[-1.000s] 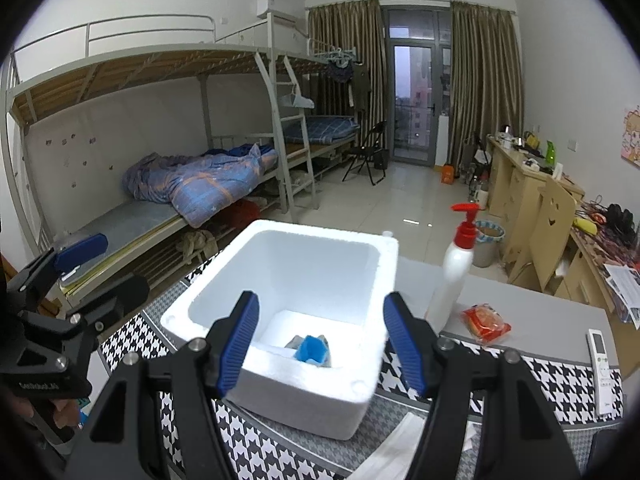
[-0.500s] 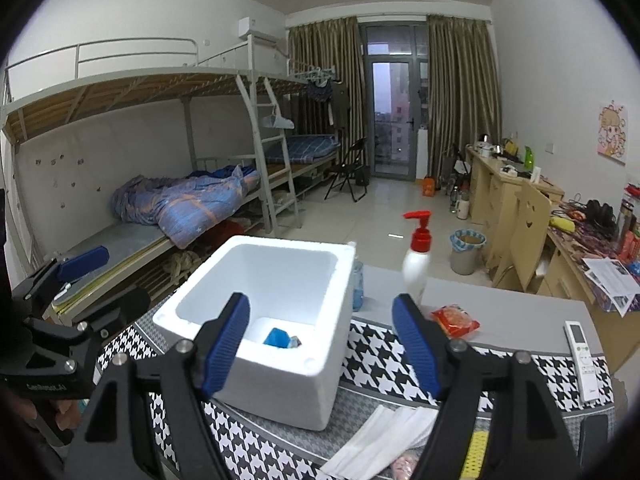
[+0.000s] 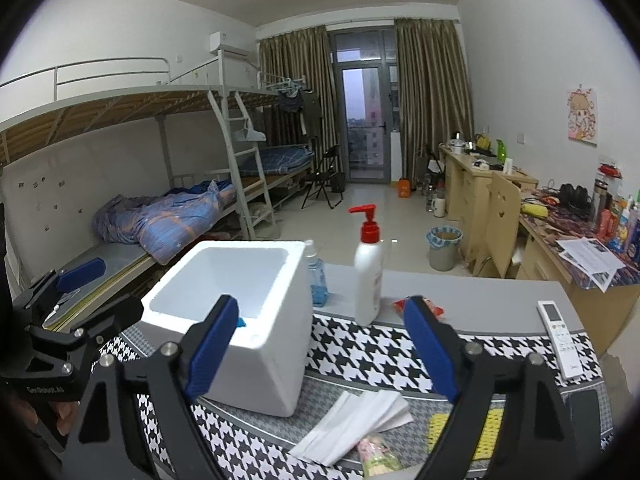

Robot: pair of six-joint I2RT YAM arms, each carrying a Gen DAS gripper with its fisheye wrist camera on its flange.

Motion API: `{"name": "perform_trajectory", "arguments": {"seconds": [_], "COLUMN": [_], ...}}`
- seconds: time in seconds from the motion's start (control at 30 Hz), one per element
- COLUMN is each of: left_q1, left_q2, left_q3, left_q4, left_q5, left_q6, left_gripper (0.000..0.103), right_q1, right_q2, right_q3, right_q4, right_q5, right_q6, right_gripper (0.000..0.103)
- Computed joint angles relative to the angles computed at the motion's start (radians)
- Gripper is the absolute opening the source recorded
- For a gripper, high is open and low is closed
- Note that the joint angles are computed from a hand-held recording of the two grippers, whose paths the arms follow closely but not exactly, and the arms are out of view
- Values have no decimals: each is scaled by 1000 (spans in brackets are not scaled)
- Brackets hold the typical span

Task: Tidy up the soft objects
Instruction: 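Withdraw both tools from the box back toward the remaining items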

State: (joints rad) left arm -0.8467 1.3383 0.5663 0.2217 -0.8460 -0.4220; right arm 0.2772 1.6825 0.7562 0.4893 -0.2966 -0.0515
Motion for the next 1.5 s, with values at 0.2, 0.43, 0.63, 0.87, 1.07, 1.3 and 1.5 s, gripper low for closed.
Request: {"name": "perform_trajectory", "arguments": {"seconds": [0.2, 0.43, 0.63, 0.87, 1.07, 1.3, 1.5], "left_q1": [-16, -37, -54, -66, -71, -62, -56], "left_q2": [17, 55, 80, 126, 163, 214, 278], "left_q3": [4, 16, 19, 46, 62, 75, 104], "left_q4": [22, 52, 89, 104, 128, 154, 156], "left_q5": [19, 44, 74, 100, 121, 158, 198], "left_q6": [11, 15, 36, 44, 60, 56, 46], "left_gripper": [102, 102, 102, 102, 102, 102, 102], "right_q1": [-45, -74, -107, -147, -172, -207, -226], "right_q2": [-28, -66, -114, -123, -106, -81, -52], "right_q3": [-47, -104, -159, -188, -197, -211, -210], "right_q4": [27, 75, 115, 144, 162, 185, 191], "right_q5": [-22, 7, 26, 21, 17, 11, 11], "right_q6": [5, 4, -3, 1, -2, 0, -3], "right_gripper": [89, 94, 95, 95, 95, 95, 95]}}
